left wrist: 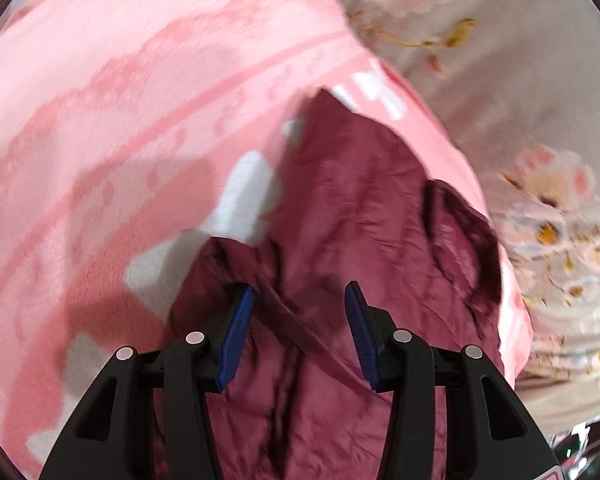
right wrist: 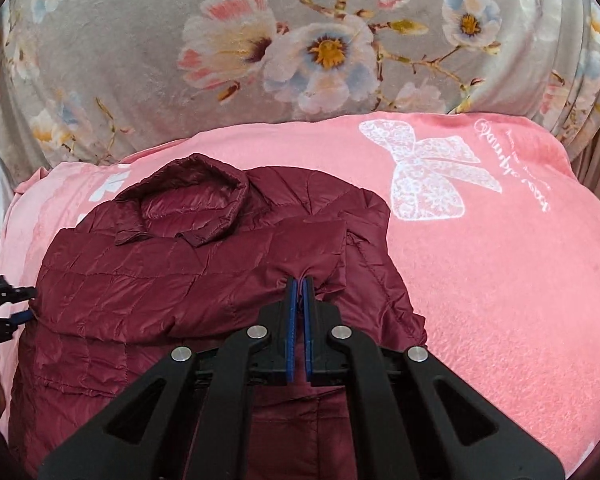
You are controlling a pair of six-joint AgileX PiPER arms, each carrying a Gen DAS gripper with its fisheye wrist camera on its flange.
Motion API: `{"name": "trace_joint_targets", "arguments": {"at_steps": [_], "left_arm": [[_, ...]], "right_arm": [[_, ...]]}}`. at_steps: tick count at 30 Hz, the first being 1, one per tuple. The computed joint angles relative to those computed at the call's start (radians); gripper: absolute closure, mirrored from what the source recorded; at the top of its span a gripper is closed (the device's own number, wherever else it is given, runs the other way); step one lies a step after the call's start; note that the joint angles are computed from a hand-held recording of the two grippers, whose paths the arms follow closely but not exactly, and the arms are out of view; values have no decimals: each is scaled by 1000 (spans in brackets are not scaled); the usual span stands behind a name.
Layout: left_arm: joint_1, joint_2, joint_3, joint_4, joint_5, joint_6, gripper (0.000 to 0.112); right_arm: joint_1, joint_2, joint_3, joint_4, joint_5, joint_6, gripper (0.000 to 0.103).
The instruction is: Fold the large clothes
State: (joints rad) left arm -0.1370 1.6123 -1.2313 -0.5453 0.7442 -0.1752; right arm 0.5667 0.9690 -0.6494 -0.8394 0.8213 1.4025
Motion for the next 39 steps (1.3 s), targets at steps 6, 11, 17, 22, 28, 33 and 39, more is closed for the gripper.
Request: {"name": "trace_joint_targets", "arguments": {"at_steps": [6, 11, 17, 22, 28, 33, 39], "left_arm": [[15, -15, 36, 53, -39, -7, 112], [-65, -40, 44, 301, -61, -127, 112], [-191, -21, 51, 641, -79, -356, 111], [-299, -100, 48, 890, 46, -474, 105], [-455, -152, -48, 1069, 135, -571, 100], [-492, 4, -184, 962, 128, -539, 92], [-531, 113, -120, 1005, 66, -637, 92]], "right_arm": [[-24, -24, 68, 71, -62, -28, 101], [-11, 49, 132, 64, -102, 24, 102], [37, 117, 122, 57, -55, 37, 101], [105, -39, 87, 121, 109, -19, 96], [123, -47, -27, 109, 101, -46, 91], [32, 133, -93, 138, -96, -79, 91], [56, 260, -54, 127, -188, -5, 91]]}}
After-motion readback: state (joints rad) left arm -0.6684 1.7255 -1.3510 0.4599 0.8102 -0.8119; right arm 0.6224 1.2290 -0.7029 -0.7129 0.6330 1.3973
